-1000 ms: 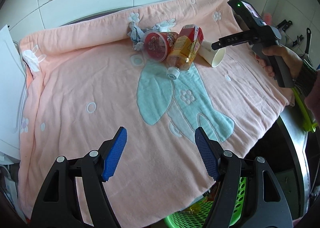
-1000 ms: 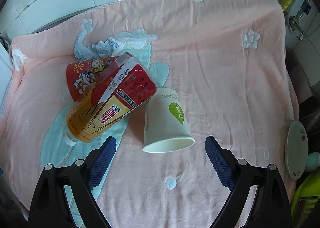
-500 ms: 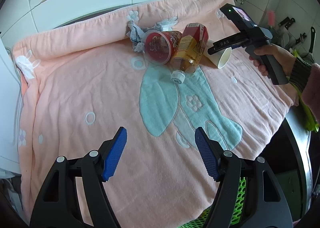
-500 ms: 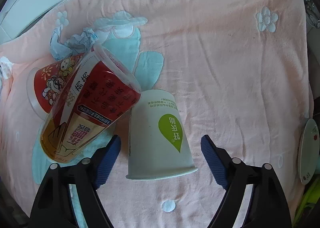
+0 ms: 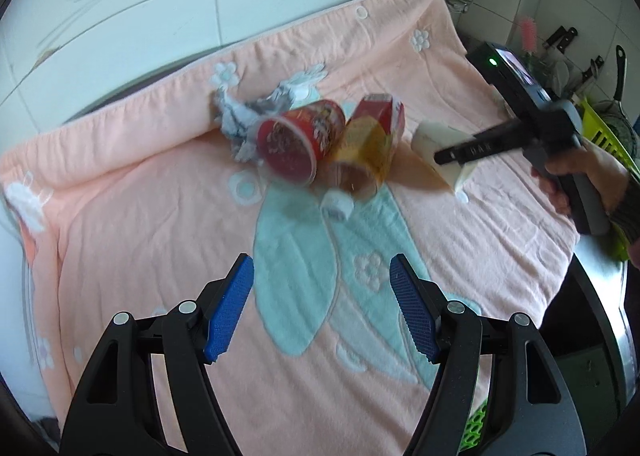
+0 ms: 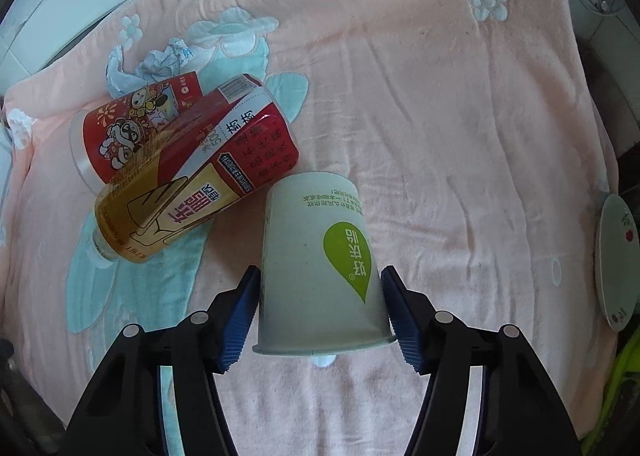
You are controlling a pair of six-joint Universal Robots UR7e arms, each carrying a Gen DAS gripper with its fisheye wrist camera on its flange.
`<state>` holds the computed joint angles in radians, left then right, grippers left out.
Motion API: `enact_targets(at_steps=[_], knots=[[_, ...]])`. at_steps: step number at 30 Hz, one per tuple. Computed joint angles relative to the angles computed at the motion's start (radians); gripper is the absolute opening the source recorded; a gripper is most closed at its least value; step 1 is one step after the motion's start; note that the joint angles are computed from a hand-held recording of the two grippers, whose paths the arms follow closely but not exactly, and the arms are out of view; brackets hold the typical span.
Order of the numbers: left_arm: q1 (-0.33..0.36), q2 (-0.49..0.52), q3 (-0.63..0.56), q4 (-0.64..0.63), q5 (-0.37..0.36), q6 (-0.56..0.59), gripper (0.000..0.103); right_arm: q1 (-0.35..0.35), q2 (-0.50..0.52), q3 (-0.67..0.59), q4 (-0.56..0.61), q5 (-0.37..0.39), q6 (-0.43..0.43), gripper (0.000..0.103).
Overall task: Collect trash
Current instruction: 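Lift the paper cup with the right tool while the left tool reaches toward the red cup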
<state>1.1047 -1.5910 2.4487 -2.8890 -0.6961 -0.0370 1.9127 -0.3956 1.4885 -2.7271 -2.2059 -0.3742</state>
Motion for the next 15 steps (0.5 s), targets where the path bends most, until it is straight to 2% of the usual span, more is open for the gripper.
enact_targets(at_steps=[9, 12, 15], knots=[[0.056, 0.221, -0.193, -0.062, -0.089, 0.183, 0.07, 0.005, -0.164, 0.23, -0.103, 0.042, -0.006, 0.059], [0.065, 0.302, -0.257, -0.059, -0.079, 0.22, 0.075, 0.007, -0.209, 0.3, -0.142, 0.048, -0.014, 0.059], [0.076, 0.363, -0.311, -0.052, -0.078, 0.252, 0.076, 0.011, -0.237, 0.337, -0.158, 0.061, -0.005, 0.059]])
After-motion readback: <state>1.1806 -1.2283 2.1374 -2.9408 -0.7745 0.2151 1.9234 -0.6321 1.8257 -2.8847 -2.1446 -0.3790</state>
